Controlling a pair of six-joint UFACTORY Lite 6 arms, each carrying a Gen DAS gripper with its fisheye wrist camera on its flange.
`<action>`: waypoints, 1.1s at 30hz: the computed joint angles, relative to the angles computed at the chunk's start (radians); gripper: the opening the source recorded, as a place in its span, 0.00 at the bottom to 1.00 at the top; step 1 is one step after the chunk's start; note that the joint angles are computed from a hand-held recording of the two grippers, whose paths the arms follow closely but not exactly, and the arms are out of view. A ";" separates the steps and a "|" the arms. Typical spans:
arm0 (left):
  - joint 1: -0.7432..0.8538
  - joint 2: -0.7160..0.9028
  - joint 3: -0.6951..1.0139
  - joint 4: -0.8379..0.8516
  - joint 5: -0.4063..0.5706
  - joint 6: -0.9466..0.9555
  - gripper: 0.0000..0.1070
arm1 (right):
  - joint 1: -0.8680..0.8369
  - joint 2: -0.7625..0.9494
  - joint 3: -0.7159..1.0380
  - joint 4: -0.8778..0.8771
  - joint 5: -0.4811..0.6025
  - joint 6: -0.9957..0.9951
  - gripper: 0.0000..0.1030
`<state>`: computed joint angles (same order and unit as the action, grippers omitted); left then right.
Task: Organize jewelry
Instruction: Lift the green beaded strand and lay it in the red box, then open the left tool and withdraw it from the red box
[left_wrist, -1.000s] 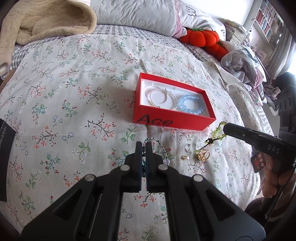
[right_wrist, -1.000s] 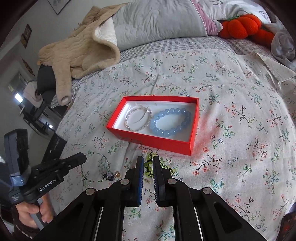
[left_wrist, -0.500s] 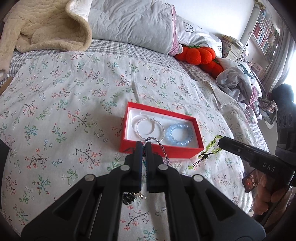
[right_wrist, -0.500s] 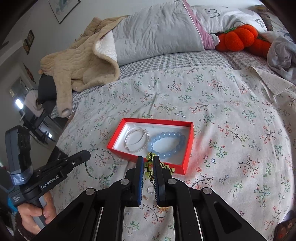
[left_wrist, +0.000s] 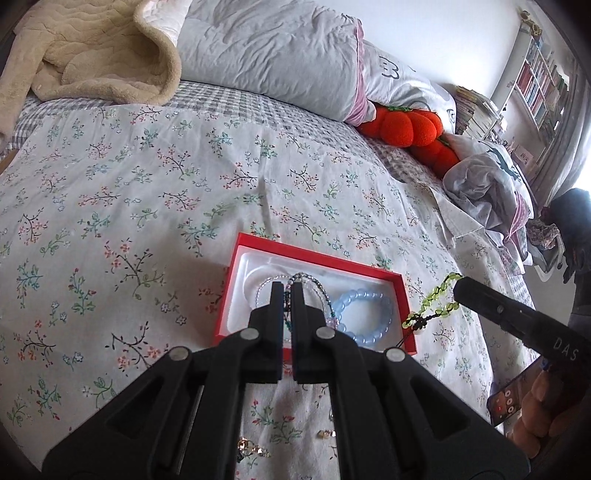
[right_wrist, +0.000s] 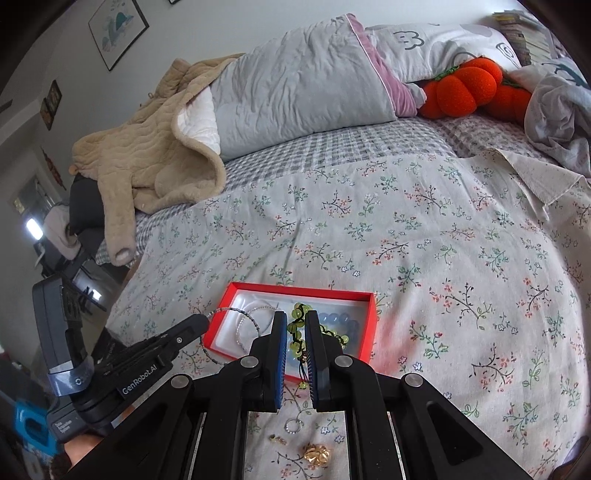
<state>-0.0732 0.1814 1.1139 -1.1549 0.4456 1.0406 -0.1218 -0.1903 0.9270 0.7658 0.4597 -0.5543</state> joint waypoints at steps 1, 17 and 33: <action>-0.011 0.013 0.009 0.007 -0.018 -0.006 0.04 | -0.002 0.010 0.005 0.012 -0.004 -0.012 0.09; -0.077 0.109 0.062 0.144 -0.169 -0.077 0.04 | 0.039 0.188 0.089 -0.024 -0.071 -0.009 0.09; -0.113 -0.028 -0.010 0.511 -0.188 -0.423 0.47 | 0.023 0.140 0.085 -0.177 0.051 0.124 0.13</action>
<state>-0.1866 0.1534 1.1041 -0.6436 0.2571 0.6174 -0.0991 -0.0506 1.0124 0.5888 0.5109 -0.4298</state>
